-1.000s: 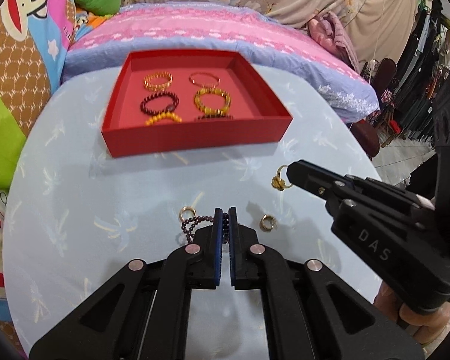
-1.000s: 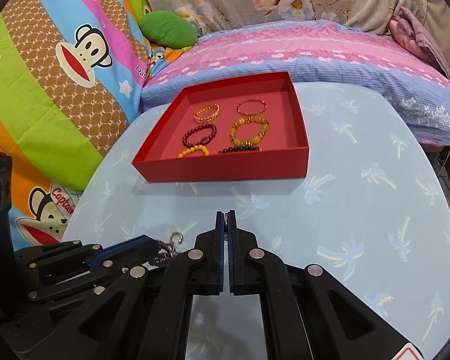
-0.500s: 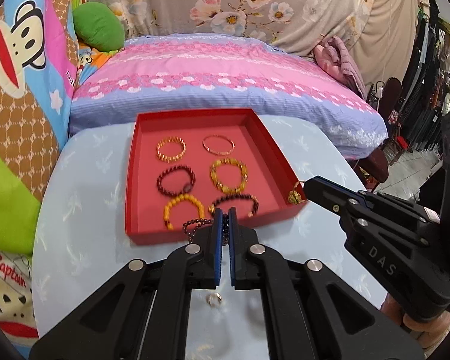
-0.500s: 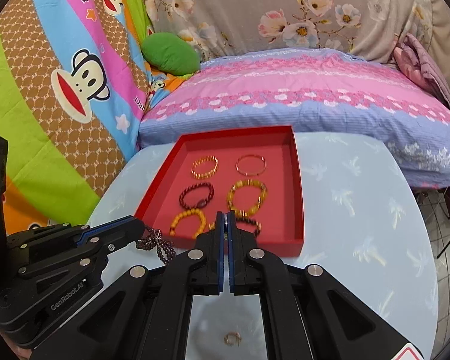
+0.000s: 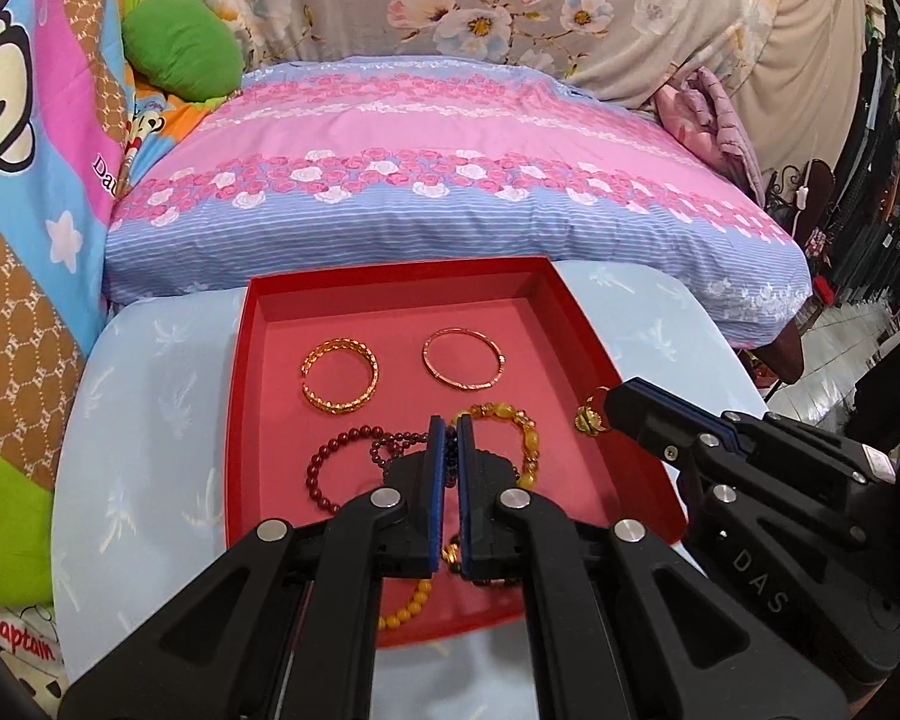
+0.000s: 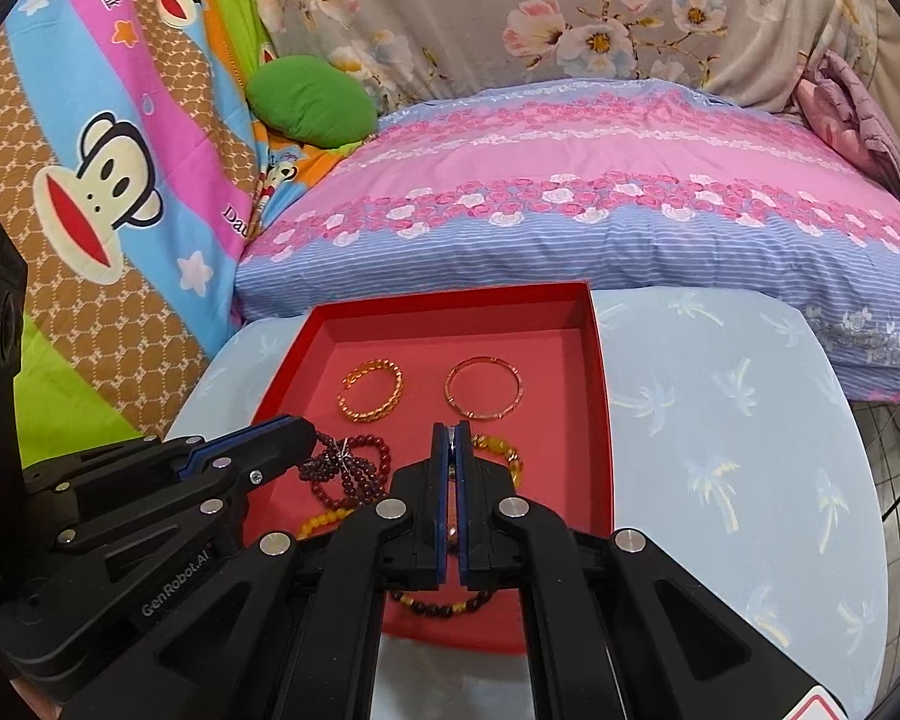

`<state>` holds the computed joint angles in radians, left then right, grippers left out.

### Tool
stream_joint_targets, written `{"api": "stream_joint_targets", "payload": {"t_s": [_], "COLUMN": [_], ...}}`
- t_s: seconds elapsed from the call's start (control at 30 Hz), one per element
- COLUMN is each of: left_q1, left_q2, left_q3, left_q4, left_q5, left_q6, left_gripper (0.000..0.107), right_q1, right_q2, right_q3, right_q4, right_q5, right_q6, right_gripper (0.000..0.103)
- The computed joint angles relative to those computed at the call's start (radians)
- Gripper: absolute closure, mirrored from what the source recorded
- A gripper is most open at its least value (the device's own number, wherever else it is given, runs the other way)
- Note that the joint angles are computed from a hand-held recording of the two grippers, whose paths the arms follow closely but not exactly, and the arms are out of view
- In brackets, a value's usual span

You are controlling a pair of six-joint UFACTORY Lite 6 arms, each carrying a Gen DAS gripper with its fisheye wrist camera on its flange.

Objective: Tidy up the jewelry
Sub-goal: 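Carry the garnet bracelet and gold earring with both tools into the red box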

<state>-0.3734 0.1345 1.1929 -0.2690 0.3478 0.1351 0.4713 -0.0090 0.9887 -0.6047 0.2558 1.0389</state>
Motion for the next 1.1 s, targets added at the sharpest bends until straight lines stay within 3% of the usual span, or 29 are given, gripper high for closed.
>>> {"api": "stream_joint_targets", "payload": {"t_s": [0.43,0.83,1.0,1.1], "left_q1": [0.017,0.014,0.019,0.026], "left_q2": [0.279,0.404,0.414,0.412], "left_q3": [0.227,0.336,0.344,0.345], "left_q4": [0.062,0.139,0.169,0.173], "left_q5": [-0.006,0.009,0.003,0.001], "left_q6": [-0.05,-0.136,-0.172,-0.182], "left_gripper": [0.104,0.103,0.102,0.1], "right_q1": [-0.091,-0.126,-0.129,-0.127], "right_q2": [0.261,0.384,0.399,0.388], "right_q3": [0.183,0.279,0.28,0.266], "right_q4": [0.153,0.265,0.266,0.154], "right_q5": [-0.065,-0.065,-0.07,-0.076], "right_q6": [-0.183,-0.309,-0.311,-0.196], "right_gripper": [0.101,0.101,0.1,0.098]}}
